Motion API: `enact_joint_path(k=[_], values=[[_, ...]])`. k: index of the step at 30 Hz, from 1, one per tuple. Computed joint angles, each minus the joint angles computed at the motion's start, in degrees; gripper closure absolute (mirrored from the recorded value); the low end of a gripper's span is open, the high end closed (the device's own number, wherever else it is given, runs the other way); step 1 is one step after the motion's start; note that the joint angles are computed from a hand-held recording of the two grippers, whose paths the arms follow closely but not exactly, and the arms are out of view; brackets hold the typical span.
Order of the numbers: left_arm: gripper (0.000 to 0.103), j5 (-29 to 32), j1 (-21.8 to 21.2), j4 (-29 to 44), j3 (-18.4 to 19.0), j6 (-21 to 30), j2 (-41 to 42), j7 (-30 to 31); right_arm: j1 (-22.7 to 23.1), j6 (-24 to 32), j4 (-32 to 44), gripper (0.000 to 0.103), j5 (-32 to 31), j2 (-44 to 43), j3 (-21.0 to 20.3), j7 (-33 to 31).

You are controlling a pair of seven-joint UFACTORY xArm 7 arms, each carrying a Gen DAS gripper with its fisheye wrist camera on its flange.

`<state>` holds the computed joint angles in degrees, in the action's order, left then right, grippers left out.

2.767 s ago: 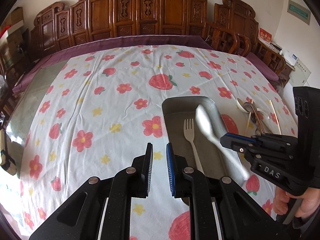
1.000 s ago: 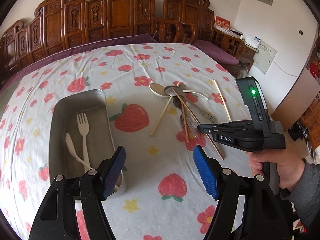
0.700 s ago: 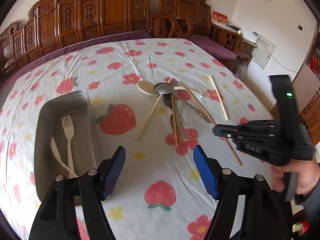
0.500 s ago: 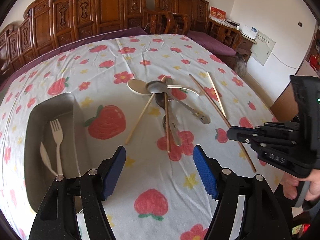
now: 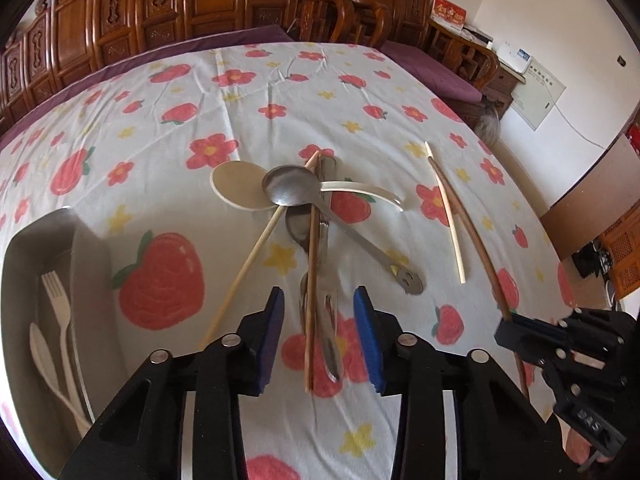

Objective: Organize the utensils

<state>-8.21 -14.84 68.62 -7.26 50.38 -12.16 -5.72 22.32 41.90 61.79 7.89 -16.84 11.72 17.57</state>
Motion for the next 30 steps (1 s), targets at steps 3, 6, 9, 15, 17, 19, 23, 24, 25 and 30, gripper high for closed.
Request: enact_joint_path(k=[3,6,9,15,17,19,23,24,25,30], values=[[0.075,2.0,-0.14,2.93,-0.82,0.65,3.5,-1.05,-0.12,-0.12,-0.31,0.097,0.38,-0.32,-0.36,-0.08],[0.078,4.33,-0.42,5.34,-1.31,1.58,6.22,-2.37,-0.16,-0.27,-0.63,0.097,1.27,-0.44,-0.82,-0.32],[0.083,4.73,-0.65,6.72,-1.19,2.36,7.85,-3.04,-0.15,-0.23,-0.86,0.097,2.12,-0.32,-1.05,-0.52],[0.086,7.42,-0.98,8.61,-1.18,3.68,9.85,-4.02,-0.37,-0.45,-1.03,0.097,2.44,-0.34,-1.05,-0.5],[0.086,8.73,-1.1,9.2,-1.21,4.28,10.4,-4.57,-0.4,-0.6,-1.19,0.097,2.72,-0.48,-1.19,-0.57],[0.087,9.97,-1.27,9.67,-1.28,5.0,10.78,-4.91,-0.44,-0.74,-1.33,0.097,2.9,-0.57,-1.24,-0.57],[0.098,10.86,-1.49,9.57,-1.26,5.31,10.46,-4.75,-0.47,-0.71,-1.28,0.097,3.08,-0.57,-1.29,-0.76],[0.098,11.06,-1.52,9.59,-1.27,5.41,10.37,-4.65,-0.5,-0.62,-1.23,0.097,2.98,-0.6,-1.26,-0.76],[0.098,11.53,-1.6,9.51,-1.34,5.63,10.02,-4.53,-0.53,-0.59,-1.23,0.097,2.88,-0.59,-1.2,-0.73],[0.099,11.05,-1.66,8.91,-1.37,7.07,7.79,-3.35,-0.32,-0.45,-1.08,0.097,2.89,-0.47,-1.05,-1.02]])
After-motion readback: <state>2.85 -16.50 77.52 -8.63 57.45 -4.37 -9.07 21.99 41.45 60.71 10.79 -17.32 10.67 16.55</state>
